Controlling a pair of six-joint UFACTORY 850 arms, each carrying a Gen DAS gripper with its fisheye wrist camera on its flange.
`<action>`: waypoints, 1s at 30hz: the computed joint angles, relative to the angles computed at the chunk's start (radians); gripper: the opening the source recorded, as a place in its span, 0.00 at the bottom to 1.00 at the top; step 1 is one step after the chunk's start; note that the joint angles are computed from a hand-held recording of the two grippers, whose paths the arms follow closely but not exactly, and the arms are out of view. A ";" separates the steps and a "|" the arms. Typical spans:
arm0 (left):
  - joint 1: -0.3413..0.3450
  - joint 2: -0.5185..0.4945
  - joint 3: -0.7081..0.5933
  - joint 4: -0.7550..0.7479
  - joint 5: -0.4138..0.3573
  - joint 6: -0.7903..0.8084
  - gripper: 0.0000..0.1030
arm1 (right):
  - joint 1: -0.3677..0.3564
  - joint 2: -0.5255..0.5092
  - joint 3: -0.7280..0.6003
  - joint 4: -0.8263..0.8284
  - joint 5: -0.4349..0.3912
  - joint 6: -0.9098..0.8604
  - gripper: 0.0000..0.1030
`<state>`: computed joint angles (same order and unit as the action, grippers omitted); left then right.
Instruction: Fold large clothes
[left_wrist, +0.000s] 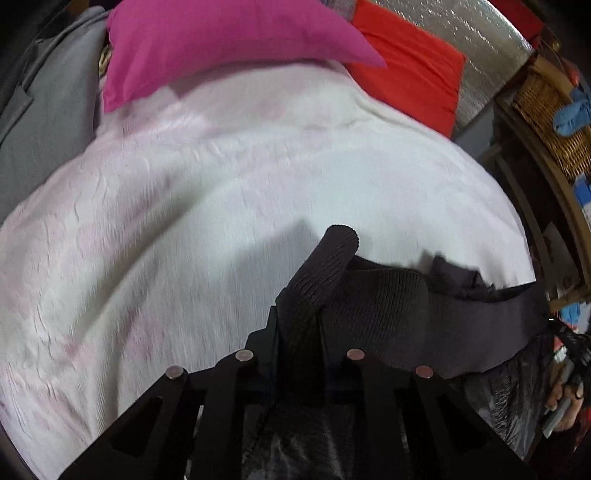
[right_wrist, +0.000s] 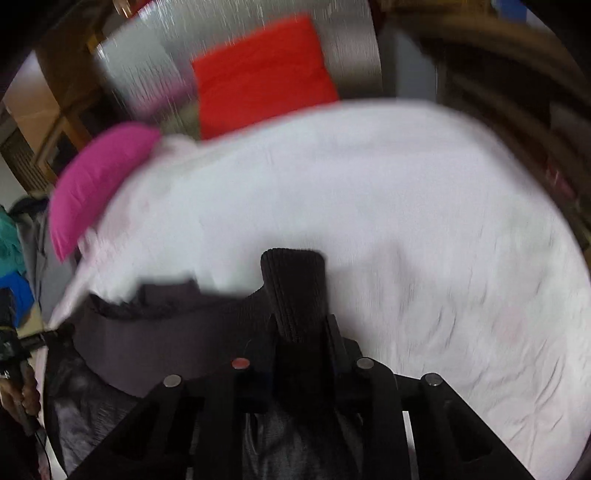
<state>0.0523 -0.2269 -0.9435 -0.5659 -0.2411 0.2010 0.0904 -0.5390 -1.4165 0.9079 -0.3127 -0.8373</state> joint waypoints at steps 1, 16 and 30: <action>0.003 -0.013 -0.011 -0.032 0.014 0.015 0.18 | 0.000 -0.007 -0.009 0.043 0.008 -0.036 0.23; -0.013 0.253 0.263 0.069 0.174 -0.096 0.62 | -0.195 0.183 0.293 0.558 -0.278 -0.368 0.79; -0.024 0.768 0.804 -1.154 -0.124 0.839 0.71 | -0.426 0.439 0.813 0.519 -0.747 -0.468 0.87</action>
